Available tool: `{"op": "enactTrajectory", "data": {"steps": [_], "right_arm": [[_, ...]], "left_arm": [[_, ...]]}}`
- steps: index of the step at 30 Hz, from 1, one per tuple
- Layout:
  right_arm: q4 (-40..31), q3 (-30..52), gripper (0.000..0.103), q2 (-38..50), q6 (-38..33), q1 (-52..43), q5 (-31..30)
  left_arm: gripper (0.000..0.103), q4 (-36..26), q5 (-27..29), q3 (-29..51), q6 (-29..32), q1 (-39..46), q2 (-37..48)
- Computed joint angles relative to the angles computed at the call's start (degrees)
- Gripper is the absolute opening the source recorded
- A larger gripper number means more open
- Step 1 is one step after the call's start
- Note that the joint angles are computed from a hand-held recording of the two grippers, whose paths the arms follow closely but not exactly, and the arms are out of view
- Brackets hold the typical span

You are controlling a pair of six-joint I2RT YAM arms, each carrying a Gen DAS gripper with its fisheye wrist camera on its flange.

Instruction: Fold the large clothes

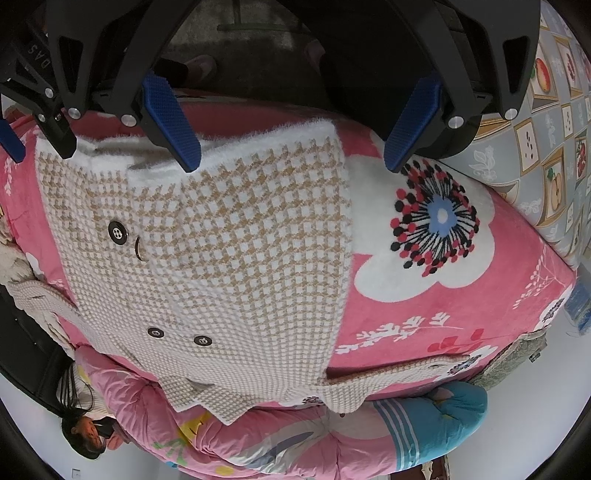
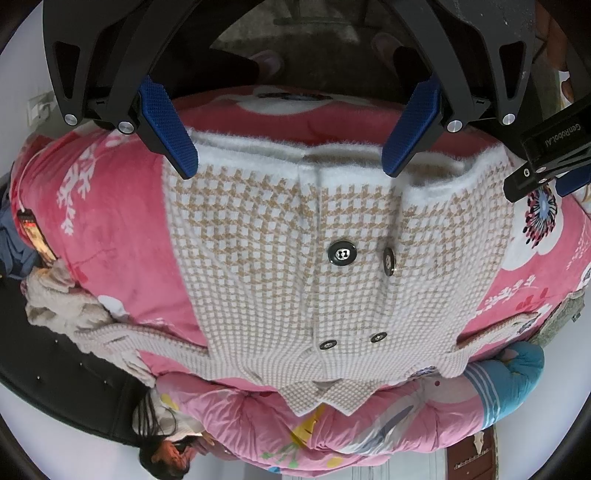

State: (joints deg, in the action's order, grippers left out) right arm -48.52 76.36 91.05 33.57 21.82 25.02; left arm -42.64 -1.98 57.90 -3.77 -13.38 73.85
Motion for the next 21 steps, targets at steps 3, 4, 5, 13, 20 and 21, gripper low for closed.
{"op": "enactTrajectory", "data": {"steps": [3, 4, 5, 13, 20, 21], "right_arm": [[0.0, 0.0, 0.096, 0.0, -0.1, 0.0, 0.1], [0.0, 0.1, 0.096, 0.2, -0.1, 0.0, 0.2], [0.1, 0.2, 0.096, 0.2, -0.1, 0.0, 0.1], [0.0, 0.3, 0.096, 0.3, -0.1, -0.1, 0.0], [0.1, 1.2, 0.096, 1.0, -1.1, -0.6, 0.4], [0.1, 1.5, 0.096, 1.2, -1.3, -0.6, 0.5]], "left_arm": [[0.098, 0.0, 0.2, 0.2, 0.2, 0.3, 0.1], [0.098, 0.0, 0.1, 0.1, 0.1, 0.2, 0.0], [0.098, 0.0, 0.1, 0.1, 0.1, 0.2, 0.0], [0.098, -0.1, 0.5, 0.3, 0.5, 0.6, 0.2], [0.098, 0.9, 0.2, 0.2, 1.2, 1.7, 0.5], [0.098, 1.2, 0.1, 0.1, 1.2, 1.7, 0.6]]}}
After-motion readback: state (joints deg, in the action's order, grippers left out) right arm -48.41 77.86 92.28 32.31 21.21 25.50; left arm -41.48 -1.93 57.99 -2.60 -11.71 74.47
